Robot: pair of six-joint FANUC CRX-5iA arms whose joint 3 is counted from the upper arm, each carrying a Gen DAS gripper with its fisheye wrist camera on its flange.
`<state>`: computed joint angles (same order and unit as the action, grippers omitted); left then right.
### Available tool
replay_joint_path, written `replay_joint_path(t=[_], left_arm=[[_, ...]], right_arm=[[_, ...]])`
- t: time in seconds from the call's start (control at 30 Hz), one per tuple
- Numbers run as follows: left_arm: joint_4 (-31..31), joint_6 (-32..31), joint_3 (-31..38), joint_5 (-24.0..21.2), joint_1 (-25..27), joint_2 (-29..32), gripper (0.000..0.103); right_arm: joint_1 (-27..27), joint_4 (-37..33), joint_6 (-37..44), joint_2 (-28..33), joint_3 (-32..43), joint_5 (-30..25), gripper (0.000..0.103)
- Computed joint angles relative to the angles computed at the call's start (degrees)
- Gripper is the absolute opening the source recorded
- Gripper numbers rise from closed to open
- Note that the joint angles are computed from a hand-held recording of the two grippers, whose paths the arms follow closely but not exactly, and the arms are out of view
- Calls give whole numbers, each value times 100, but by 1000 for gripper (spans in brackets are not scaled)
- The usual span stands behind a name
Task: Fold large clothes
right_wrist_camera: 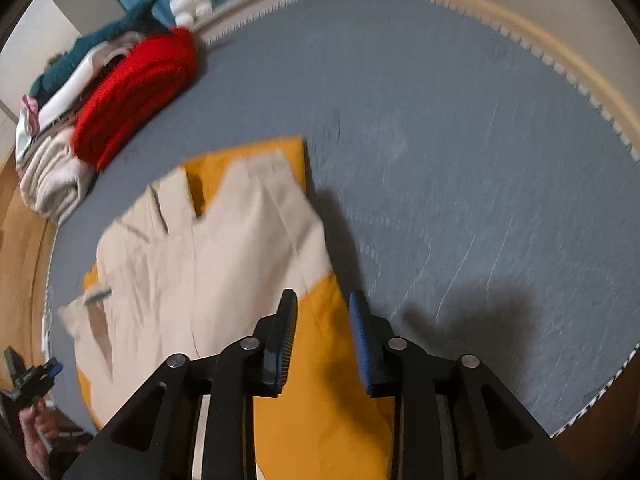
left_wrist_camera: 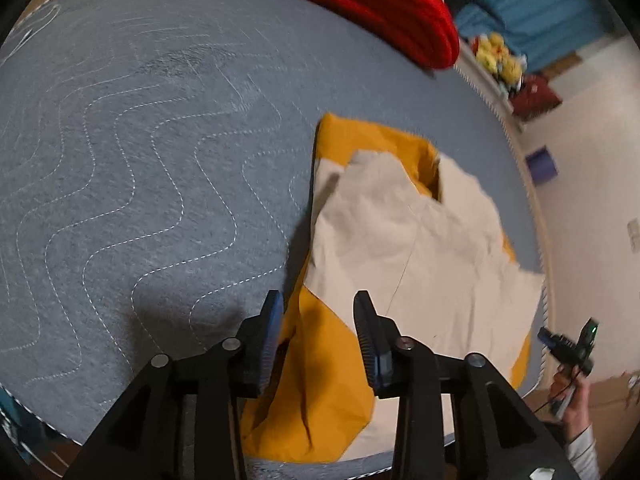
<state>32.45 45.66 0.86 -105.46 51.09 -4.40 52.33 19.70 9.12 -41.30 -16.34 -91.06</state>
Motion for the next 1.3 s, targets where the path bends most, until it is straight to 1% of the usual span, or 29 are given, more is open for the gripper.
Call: replay_joint_path(t=[0.03,0.13,0.2,0.23,0.3,0.33,0.37,0.47,0.63,0.67,0.7,0.73,0.77,0.8,0.83,0.9,1.07,1.17,1.23,1.3], left_arm=[[-63,31,5,44,-76,1,35],[-228,234,53,108,-293,67,37],[-367,305,32,147,-411,65,39],[-507,343,49,185,-503,69,40],[-776,414,104,214,-677,96,41],[-881,420,119,210,-767,114,41],[-914,399,123,221,-810,112,41],[-985,368,135,325,-916,98,41],[-978,458,134,364,-923,106,40],[-954,449,122,358,-922,100,38],[-911,415,109,344,-910,93,31],[-860,381,105,314,-939,103,14],[-843,325,115,293,-956,111,8],[-853,272,119,373,-998,71,7],[-852,185,109,439,-998,21,5],[-721,117,72,486,-929,-42,4],[-13,12,-55,695,-613,-152,3],[387,-43,-159,918,-486,-242,3],[522,-1,-205,1086,-463,-285,3],[621,124,-206,1249,-478,-265,2]], right_arm=[[-306,-356,236,52,49,97,31],[-793,-850,628,190,109,228,31],[-1086,-1159,886,299,156,297,31],[-1186,-1295,987,326,160,321,31],[-1343,-1513,1212,427,209,362,31],[-1386,-1600,1364,503,244,339,31],[-1287,-1564,1357,547,235,285,31],[-1228,-1586,1499,626,253,196,31],[-1169,-1534,1506,656,245,176,30],[-1172,-1531,1511,648,243,183,28],[-1167,-1513,1509,642,238,196,17],[-1093,-1412,1425,580,201,230,10],[-1018,-1309,1331,531,172,287,7],[-959,-1219,1272,482,158,319,5],[-786,-1015,1117,386,106,381,5],[-588,-755,957,274,67,408,4],[441,405,96,-47,-143,378,3],[1017,1210,-373,-175,-277,274,3],[1188,1613,-483,-181,-325,255,3],[1216,1891,-423,-49,-296,191,3]])
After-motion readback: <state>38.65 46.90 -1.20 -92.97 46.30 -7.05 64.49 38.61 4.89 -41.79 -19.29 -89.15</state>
